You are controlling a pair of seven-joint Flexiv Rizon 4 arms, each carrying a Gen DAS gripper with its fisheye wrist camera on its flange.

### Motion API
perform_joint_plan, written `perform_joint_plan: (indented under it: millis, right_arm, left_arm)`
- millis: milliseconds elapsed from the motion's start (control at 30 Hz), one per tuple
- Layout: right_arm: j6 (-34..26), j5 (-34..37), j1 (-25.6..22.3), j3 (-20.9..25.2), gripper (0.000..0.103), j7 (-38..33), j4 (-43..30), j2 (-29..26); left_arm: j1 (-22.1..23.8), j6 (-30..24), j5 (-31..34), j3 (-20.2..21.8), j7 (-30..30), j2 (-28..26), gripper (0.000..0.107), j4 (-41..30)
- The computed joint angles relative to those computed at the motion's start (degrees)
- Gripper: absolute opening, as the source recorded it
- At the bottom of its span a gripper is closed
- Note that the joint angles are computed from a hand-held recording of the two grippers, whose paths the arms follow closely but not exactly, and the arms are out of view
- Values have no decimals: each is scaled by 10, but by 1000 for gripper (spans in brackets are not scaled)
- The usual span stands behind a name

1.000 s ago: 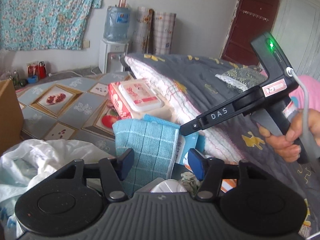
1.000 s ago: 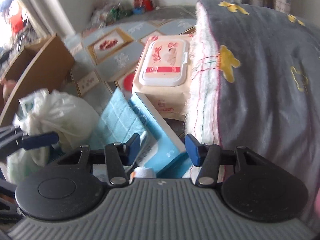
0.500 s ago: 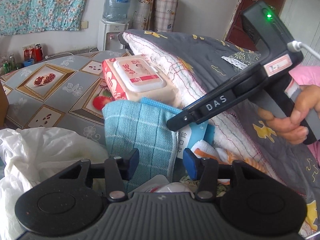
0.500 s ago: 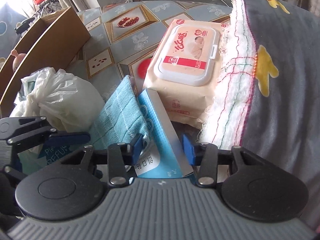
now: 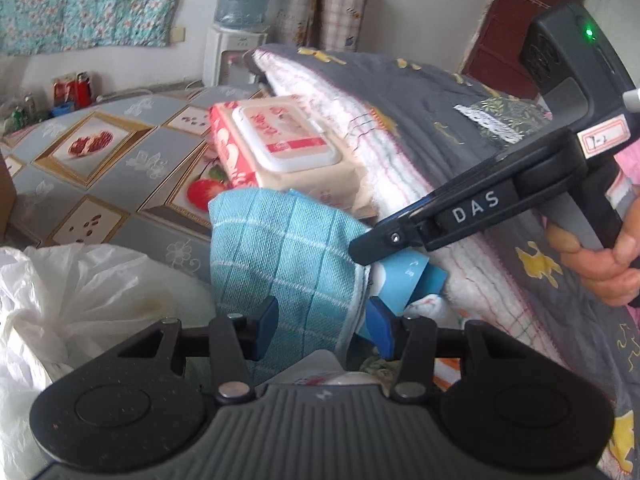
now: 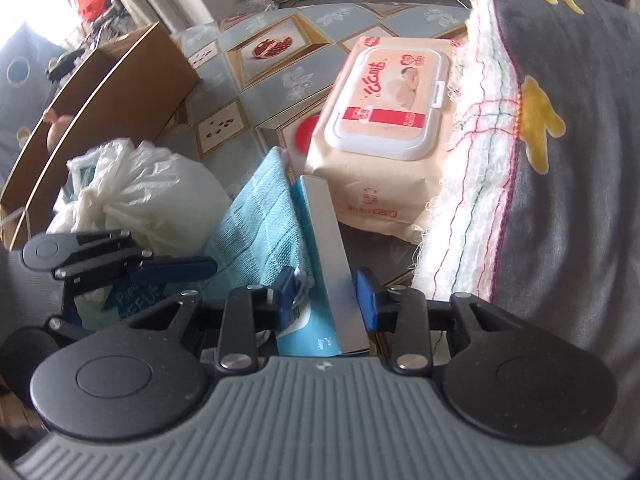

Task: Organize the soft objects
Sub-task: 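Grasp the blue-and-white box by its edge with the right tool, then lift the blue-and-white box with the right tool and carry it into the cardboard box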

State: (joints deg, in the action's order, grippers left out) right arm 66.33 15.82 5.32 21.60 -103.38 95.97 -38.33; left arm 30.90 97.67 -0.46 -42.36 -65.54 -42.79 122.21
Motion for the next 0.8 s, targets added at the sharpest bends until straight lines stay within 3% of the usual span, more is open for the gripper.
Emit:
perform_joint_plan:
  millis: [133, 300, 500, 667, 800]
  right_arm:
    - [17, 21, -8, 9, 33, 6, 1, -8]
    - [99, 8, 12, -1, 26, 18, 58, 26]
    - [170, -57, 63, -61, 25, 97, 127, 64]
    - [179, -94, 74, -91, 24, 162, 162, 81]
    - [179, -108, 53, -74, 25, 194, 181, 93]
  left_arm:
    - [-11, -3, -6, 11, -4, 0, 49, -5]
    - [15, 6, 6, -20, 2, -10, 48, 4]
    - [37, 13, 24, -47, -2, -15, 49, 11]
    - [49, 12, 40, -68, 3, -22, 49, 14]
    - [17, -1, 38, -40, 12, -9, 49, 6]
